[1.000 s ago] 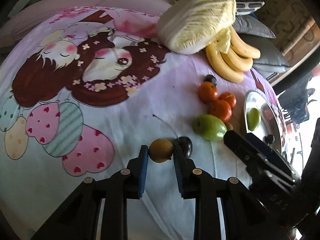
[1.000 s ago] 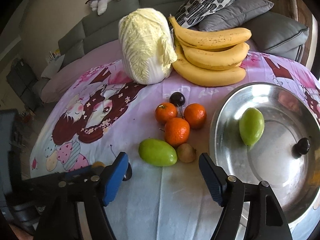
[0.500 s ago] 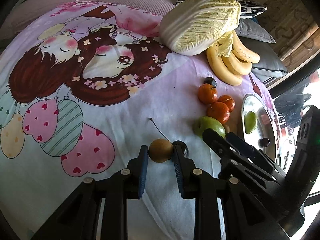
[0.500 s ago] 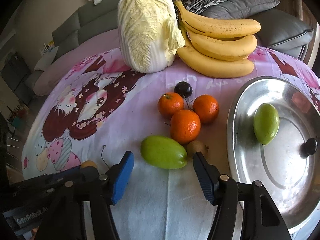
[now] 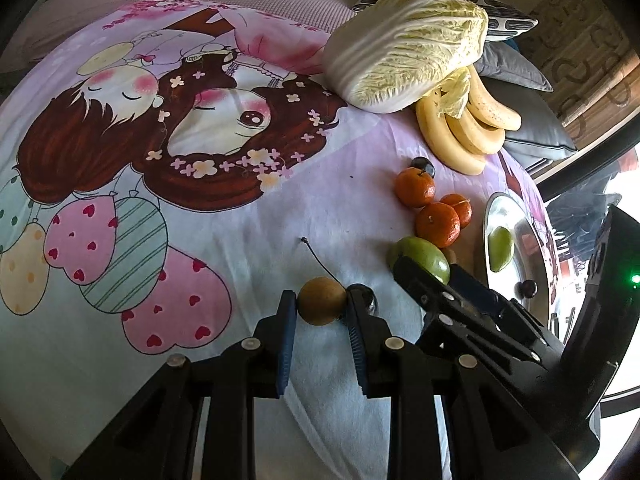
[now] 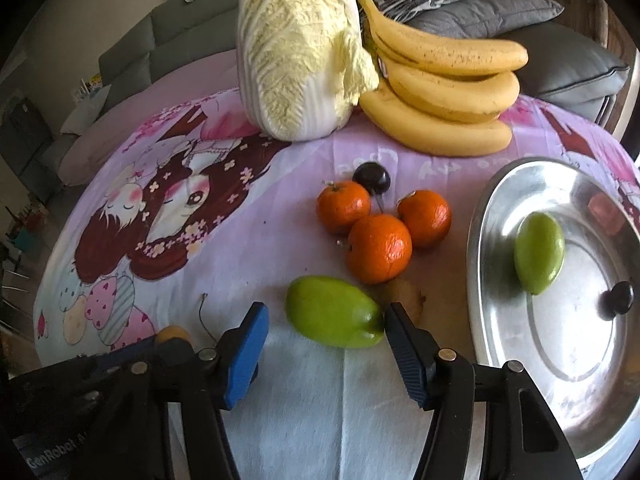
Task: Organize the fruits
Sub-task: 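Close the right tool on the green mango while the left tool holds the brown fruit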
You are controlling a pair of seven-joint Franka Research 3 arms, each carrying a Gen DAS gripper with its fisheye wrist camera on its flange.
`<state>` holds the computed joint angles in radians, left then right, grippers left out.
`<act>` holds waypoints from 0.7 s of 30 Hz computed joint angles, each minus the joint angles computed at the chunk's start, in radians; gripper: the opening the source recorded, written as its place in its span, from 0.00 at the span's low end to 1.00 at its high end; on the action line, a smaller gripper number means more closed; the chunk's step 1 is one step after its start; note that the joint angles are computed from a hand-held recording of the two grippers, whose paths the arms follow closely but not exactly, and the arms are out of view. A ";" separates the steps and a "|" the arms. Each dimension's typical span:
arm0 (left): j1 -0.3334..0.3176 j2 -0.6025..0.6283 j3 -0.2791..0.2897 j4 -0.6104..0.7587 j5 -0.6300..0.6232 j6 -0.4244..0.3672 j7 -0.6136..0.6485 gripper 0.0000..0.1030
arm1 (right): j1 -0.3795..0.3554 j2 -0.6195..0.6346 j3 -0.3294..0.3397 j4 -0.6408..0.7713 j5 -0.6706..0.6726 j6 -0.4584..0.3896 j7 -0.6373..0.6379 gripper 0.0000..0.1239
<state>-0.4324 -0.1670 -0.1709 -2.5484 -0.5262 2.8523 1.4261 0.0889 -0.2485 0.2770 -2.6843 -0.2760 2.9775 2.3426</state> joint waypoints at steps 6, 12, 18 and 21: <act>-0.006 0.000 0.004 0.001 -0.014 0.001 0.008 0.26 | 0.153 0.026 -0.136 -0.014 0.235 0.028 -0.172 0.50; -0.002 0.000 0.001 0.002 -0.018 -0.001 0.012 0.26 | 0.104 0.031 -0.083 -0.014 0.250 0.051 -0.172 0.50; -0.005 0.002 0.000 0.004 -0.023 -0.003 0.019 0.26 | 0.074 0.041 -0.056 -0.014 0.236 0.063 -0.150 0.44; -0.002 0.004 -0.003 0.005 -0.019 -0.004 0.015 0.26 | 0.092 0.040 -0.075 -0.022 0.267 0.082 -0.169 0.43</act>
<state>-0.4343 -0.1629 -0.1744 -2.5436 -0.5453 2.8479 1.4410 0.1813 -0.2087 0.2024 -2.7065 -0.0088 3.0593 2.1734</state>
